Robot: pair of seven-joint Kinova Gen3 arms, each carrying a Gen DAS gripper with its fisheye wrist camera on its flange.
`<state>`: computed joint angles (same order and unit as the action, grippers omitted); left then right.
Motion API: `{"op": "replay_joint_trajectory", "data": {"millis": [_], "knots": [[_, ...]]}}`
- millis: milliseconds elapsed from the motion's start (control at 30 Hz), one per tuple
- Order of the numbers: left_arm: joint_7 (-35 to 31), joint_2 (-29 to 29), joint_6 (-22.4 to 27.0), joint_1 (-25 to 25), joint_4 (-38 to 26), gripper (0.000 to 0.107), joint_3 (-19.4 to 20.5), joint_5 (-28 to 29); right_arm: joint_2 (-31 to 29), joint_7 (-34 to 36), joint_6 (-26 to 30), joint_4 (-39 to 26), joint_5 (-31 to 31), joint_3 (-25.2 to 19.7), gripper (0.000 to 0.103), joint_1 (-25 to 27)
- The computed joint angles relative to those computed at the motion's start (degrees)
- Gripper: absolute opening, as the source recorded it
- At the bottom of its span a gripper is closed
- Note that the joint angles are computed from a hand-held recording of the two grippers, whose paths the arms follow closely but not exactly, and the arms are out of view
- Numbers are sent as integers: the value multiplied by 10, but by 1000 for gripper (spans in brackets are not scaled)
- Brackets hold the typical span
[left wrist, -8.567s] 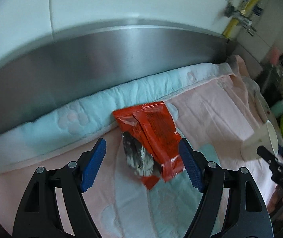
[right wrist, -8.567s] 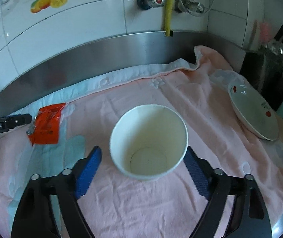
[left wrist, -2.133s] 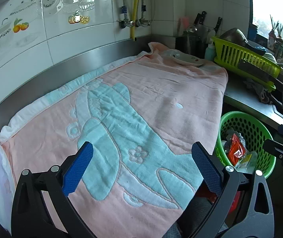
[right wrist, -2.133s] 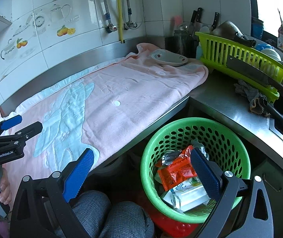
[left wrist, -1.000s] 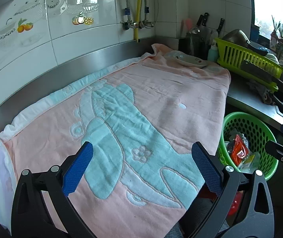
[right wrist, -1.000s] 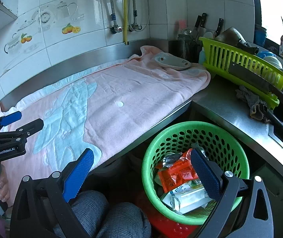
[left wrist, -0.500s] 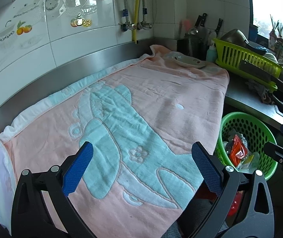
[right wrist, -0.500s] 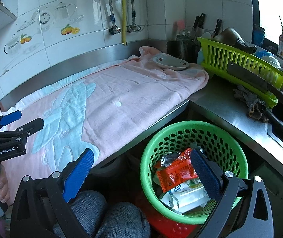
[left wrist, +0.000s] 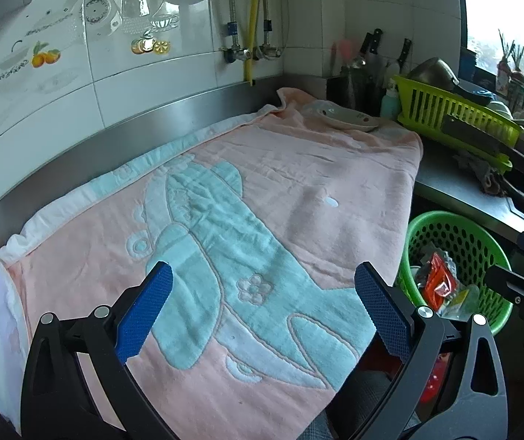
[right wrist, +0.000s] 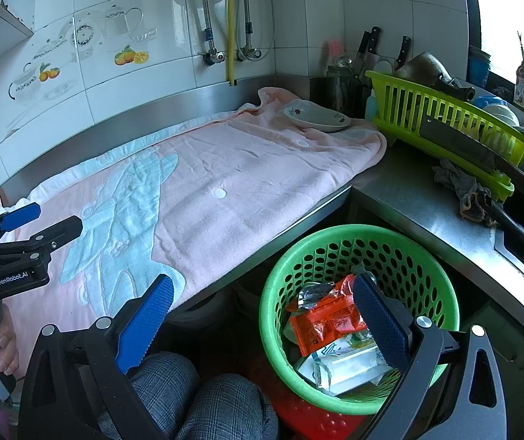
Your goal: Collect trash
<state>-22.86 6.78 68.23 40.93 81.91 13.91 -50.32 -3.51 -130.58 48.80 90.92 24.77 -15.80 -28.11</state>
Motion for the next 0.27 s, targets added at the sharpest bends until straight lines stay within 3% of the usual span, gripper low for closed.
{"op": "replay_joint_trajectory", "data": {"millis": [267], "knots": [[-2, 0, -4, -5, 1, 98, -2, 11, 2, 2, 3, -5, 0, -1, 95, -1]]}}
